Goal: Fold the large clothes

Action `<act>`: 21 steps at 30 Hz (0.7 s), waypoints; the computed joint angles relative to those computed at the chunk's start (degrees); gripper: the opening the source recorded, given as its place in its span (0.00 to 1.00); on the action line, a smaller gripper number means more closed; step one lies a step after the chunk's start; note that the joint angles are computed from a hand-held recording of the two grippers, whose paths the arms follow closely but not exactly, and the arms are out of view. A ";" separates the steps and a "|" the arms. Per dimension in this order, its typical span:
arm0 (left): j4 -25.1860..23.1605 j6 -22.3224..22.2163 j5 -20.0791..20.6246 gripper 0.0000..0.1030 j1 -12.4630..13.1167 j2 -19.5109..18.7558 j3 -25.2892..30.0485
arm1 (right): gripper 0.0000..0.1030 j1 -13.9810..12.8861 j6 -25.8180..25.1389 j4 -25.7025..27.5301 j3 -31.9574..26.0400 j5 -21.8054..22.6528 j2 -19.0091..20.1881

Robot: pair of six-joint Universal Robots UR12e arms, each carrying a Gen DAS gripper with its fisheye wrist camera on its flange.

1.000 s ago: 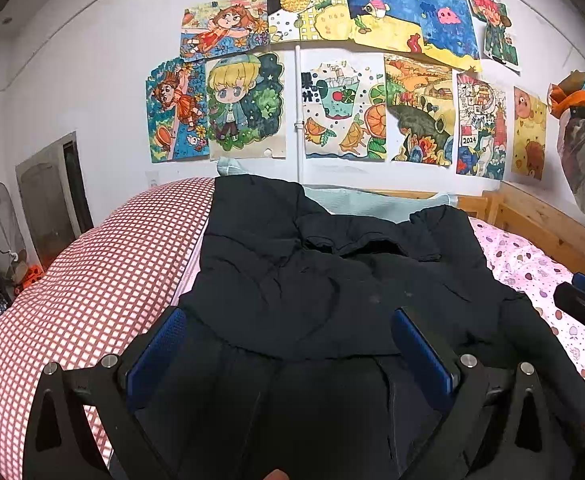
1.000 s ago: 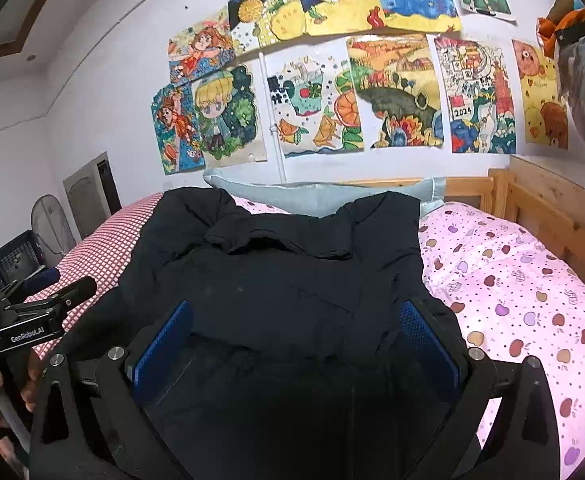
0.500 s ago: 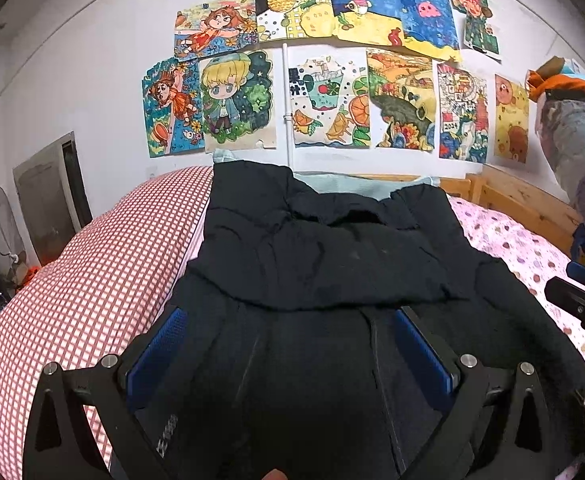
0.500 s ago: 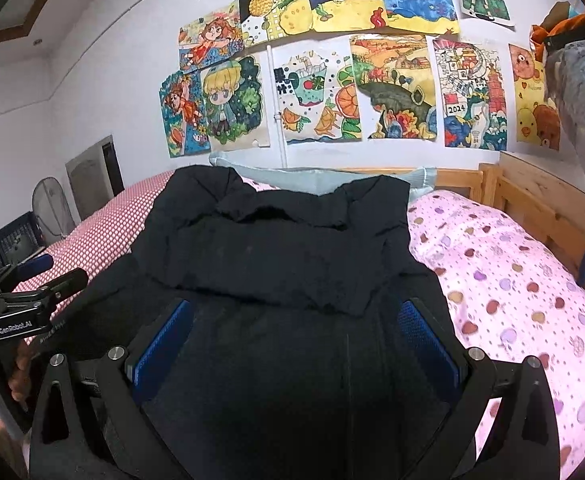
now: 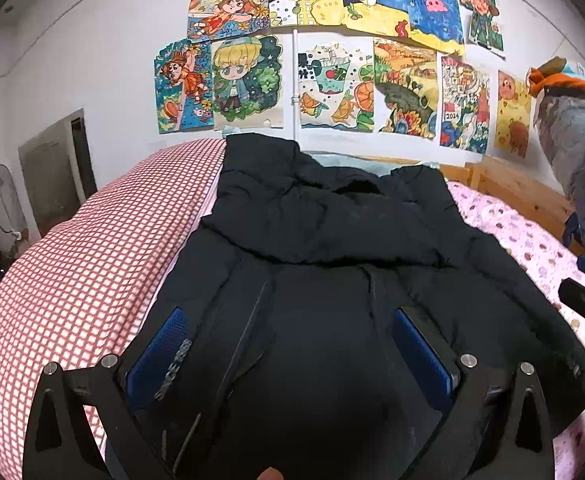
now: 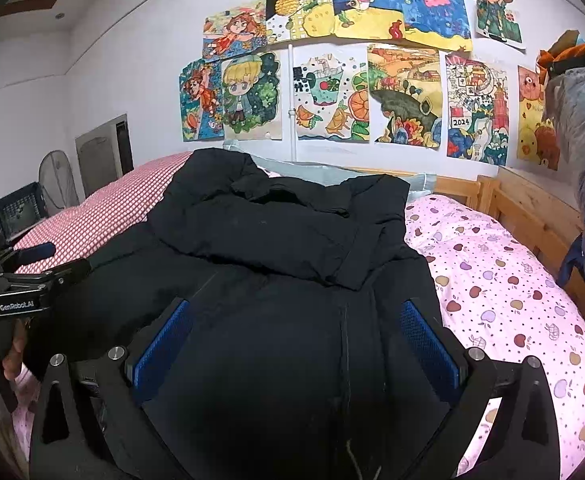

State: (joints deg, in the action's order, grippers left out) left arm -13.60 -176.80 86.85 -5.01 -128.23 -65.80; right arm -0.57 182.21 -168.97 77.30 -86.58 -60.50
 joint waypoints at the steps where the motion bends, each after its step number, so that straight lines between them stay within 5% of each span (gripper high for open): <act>1: 0.01 0.19 0.17 1.00 0.03 0.17 -0.33 | 0.99 0.07 -0.24 0.16 0.29 -0.21 -0.23; 11: 0.32 2.04 1.78 1.00 0.23 1.67 -4.17 | 0.99 0.69 -1.16 0.88 2.65 0.56 -1.15; 21: 5.63 10.93 3.76 1.00 -0.49 3.11 -8.80 | 0.99 0.25 -2.20 2.07 6.91 2.04 -3.33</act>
State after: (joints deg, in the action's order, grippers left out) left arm -7.97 -165.87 90.60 -5.50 -125.12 -74.60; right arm -0.31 180.01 -166.90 84.21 -84.54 -63.83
